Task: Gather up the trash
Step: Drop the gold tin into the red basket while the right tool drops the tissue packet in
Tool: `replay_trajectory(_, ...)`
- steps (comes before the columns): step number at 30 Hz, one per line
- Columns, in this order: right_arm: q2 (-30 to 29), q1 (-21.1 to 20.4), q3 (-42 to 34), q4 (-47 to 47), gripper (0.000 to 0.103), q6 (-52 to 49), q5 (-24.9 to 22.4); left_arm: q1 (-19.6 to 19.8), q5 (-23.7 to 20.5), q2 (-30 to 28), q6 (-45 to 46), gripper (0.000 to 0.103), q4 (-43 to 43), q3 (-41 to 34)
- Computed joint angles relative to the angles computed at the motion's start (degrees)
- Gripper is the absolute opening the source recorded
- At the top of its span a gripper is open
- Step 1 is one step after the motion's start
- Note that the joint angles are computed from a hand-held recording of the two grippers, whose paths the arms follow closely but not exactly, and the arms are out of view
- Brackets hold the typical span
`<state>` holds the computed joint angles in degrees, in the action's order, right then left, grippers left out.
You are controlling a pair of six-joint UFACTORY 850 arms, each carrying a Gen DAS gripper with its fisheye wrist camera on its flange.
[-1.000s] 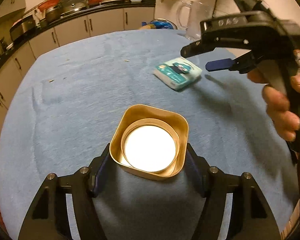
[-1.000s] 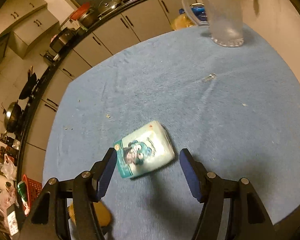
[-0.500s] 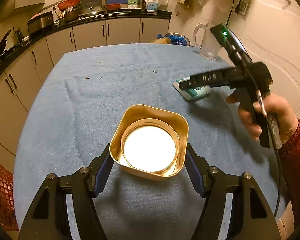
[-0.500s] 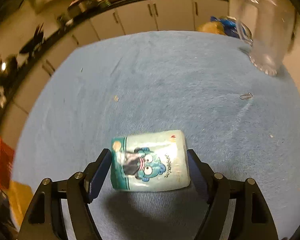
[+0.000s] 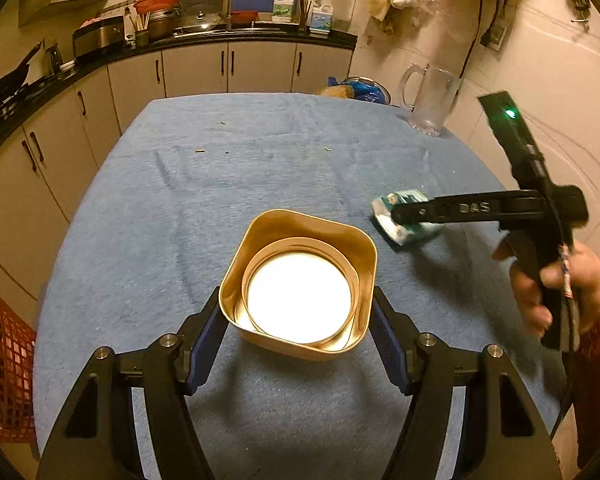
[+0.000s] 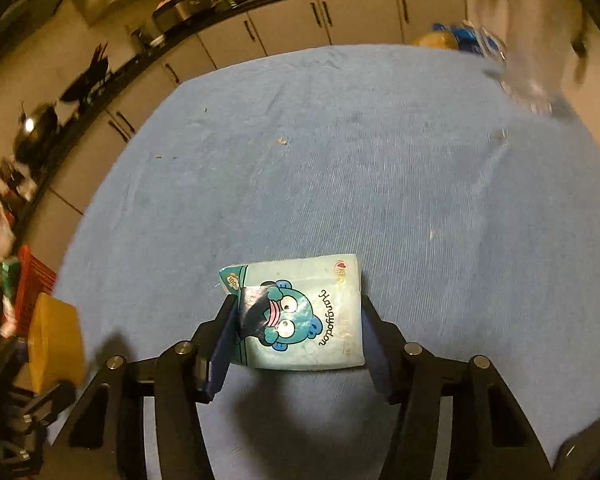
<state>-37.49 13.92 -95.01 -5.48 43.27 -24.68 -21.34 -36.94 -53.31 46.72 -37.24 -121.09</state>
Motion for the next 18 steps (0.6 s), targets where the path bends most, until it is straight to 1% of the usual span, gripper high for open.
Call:
replay_trajectory(1, 0.89, 0.18, 1.41, 1.99, 0.061, -0.92, 1.60, 0.07, 0.29, 0.31, 0.29, 0.067, -0.32, 0.51)
replay_trajectory(5, 3.83, 1.02, 5.45, 4.80, 0.061, -1.48, 5.26, 0.43, 1.71, 2.08, 2.14, 0.067, -2.02, 3.22)
replay_trajectory(7, 5.74, 1.72, 7.51, 3.37, 0.061, 0.67, 7.18, 0.67, 1.79, 2.42, 2.59, 0.067, -2.69, 3.70)
replay_trajectory(9, 6.83, 2.07, 8.43, 3.96, 0.061, -0.05, 8.47, 0.84, 2.42, 3.19, 3.28, 0.067, -3.40, 4.83)
replay_trajectory(11, 7.63, 2.75, 8.81, 0.56, 0.061, 3.39, 8.92, 0.99, 2.77, 3.90, 4.09, 0.067, -4.14, 5.80)
replay_trajectory(13, 8.00, 3.18, 8.96, 1.18, 0.061, 2.74, 9.42, 1.23, 3.63, 4.93, 4.90, 0.067, -4.90, 7.17)
replay_trajectory(16, 8.30, 4.12, 8.75, -1.04, 0.061, 4.80, 9.34, 1.70, 4.94, 6.49, 6.38, 0.067, -6.10, 9.26)
replay_trajectory(18, 8.25, 4.52, 8.31, 0.08, 0.061, 3.69, 9.54, 2.13, 5.67, 7.61, 7.22, 0.067, -7.04, 10.61)
